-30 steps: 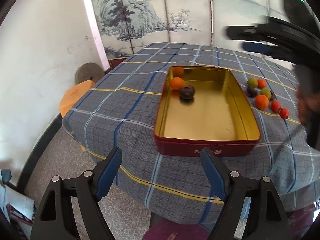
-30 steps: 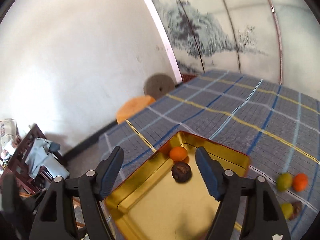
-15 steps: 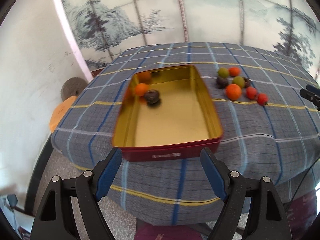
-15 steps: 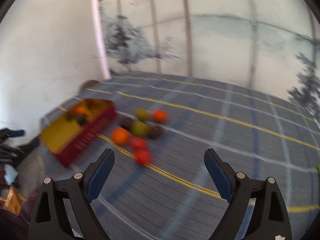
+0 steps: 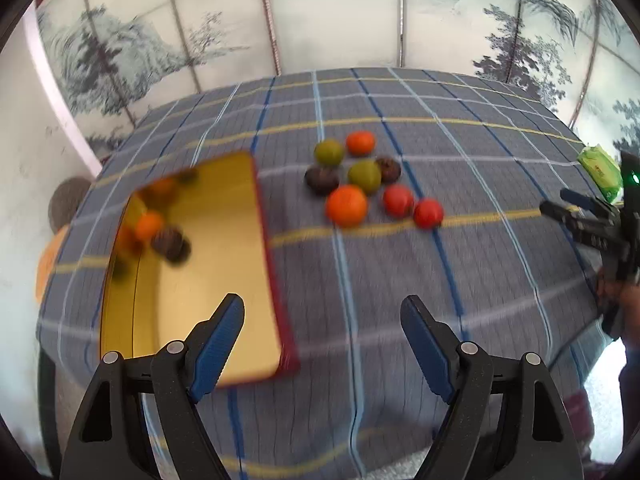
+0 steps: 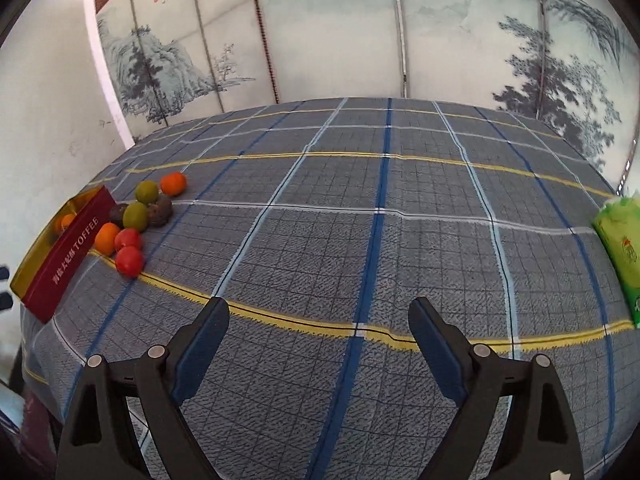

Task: Organize fruits
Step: 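Grasp a large orange with the left gripper while the right grasps a tomato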

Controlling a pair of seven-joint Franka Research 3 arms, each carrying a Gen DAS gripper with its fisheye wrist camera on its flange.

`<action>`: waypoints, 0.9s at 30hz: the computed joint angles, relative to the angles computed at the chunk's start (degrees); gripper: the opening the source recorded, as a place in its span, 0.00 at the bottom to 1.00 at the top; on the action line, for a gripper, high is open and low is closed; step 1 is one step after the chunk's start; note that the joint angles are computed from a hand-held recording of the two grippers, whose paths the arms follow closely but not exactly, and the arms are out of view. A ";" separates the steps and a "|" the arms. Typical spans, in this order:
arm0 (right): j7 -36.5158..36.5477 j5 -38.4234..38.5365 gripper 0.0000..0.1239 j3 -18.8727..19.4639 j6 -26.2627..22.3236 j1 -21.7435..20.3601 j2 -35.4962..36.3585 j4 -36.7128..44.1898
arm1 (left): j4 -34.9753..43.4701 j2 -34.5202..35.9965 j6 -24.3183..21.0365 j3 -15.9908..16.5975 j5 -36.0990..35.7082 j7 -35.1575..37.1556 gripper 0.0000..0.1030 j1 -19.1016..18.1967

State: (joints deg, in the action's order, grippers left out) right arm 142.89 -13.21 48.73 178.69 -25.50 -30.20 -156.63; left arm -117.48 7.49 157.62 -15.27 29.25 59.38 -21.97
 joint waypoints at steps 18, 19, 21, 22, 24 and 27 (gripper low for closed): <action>-8.98 8.07 0.76 -0.07 8.24 1.85 1.57 -2.13 | 34.99 26.63 -16.75 0.85 -9.85 18.86 0.66 -2.63; -9.57 8.72 0.76 0.08 8.27 1.90 1.64 -2.12 | 35.69 27.15 -17.12 0.69 -10.54 19.49 0.66 -2.57; -10.80 9.99 0.76 0.37 8.34 1.94 1.79 -2.09 | 36.89 27.98 -17.83 0.71 -11.27 20.32 0.66 -2.88; -11.35 10.68 0.76 0.48 8.39 2.03 1.83 -2.12 | 37.54 28.49 -18.13 0.65 -11.60 20.89 0.66 -3.01; -12.62 11.97 0.76 0.34 8.21 2.44 2.23 -1.99 | 38.66 29.54 -18.61 0.40 -12.53 22.06 0.65 -3.07; -13.83 13.36 0.76 0.41 7.71 2.60 2.48 -1.74 | 40.97 31.48 -21.72 -0.55 -15.20 24.11 0.42 -2.77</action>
State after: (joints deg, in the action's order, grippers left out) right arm 129.06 0.14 49.15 186.40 -22.90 -27.72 -158.37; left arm -76.51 38.97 135.90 -15.82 14.05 83.49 -24.74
